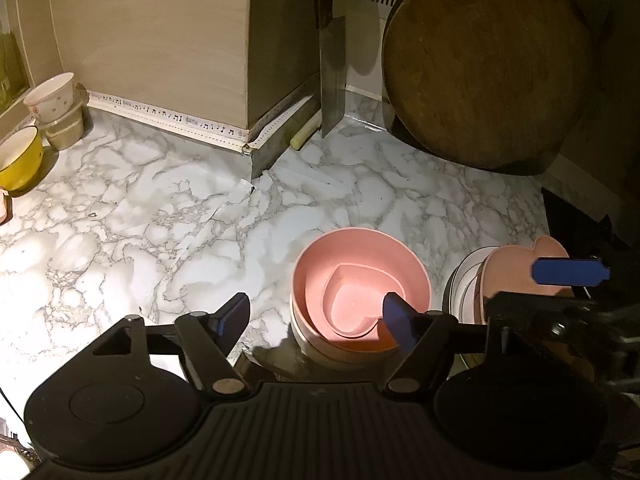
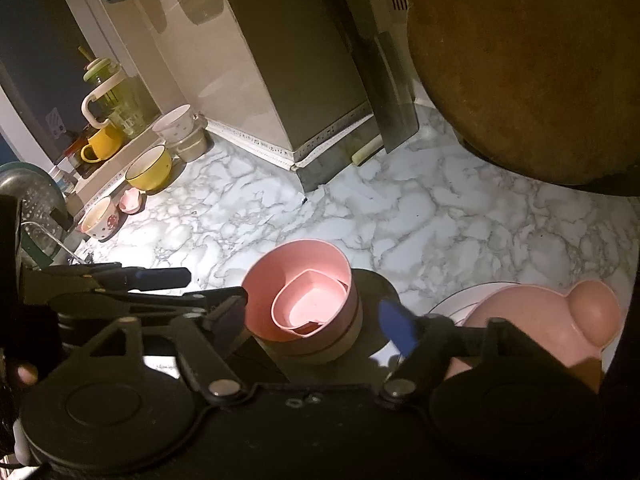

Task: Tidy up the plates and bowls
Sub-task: 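Close both tools on the rim of the pink bowl holding the heart dish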

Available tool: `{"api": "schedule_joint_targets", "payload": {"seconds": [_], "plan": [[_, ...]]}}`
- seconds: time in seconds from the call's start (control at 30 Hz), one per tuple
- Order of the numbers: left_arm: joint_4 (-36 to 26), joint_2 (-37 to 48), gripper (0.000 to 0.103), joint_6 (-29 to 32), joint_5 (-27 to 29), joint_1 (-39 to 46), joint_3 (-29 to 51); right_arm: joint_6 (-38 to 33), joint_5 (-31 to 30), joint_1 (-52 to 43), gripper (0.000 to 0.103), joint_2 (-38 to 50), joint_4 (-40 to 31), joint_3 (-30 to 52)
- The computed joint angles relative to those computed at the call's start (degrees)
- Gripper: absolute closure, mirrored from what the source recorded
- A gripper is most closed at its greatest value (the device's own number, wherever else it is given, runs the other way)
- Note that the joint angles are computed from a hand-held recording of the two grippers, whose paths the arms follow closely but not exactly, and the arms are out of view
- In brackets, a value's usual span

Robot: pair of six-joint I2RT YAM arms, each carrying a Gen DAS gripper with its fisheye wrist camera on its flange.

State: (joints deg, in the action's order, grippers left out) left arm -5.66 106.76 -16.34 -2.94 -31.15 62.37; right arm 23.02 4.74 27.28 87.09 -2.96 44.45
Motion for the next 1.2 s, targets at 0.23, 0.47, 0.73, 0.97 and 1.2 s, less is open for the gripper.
{"api": "schedule_joint_targets", "payload": {"seconds": [0.23, 0.47, 0.73, 0.97, 1.2], "plan": [[0.45, 2.0, 0.03, 3.02, 5.67, 4.05, 1.22, 5.55, 6.84, 2.65, 0.0, 1.02, 2.31, -1.49], [-1.01, 8.01, 0.03, 6.08, 10.56, 6.66, 6.49, 18.85, 8.69, 2.64, 0.001, 7.42, 3.2, -0.52], [-6.8, 17.0, 0.029, 7.6, 13.52, 8.47, 16.25, 32.76, 10.57, 2.83, 0.015, 16.51, 3.17, 3.72], [-8.81, 21.65, 0.03, 9.64, 14.6, 8.65, 20.88, 37.83, 11.07, 3.36, 0.026, 22.78, 2.23, 9.79], [-9.53, 23.85, 0.031, 9.35, 13.93, 8.11, 23.04, 40.72, 12.17, 2.95, 0.044, 27.33, -2.59, 15.85]]}}
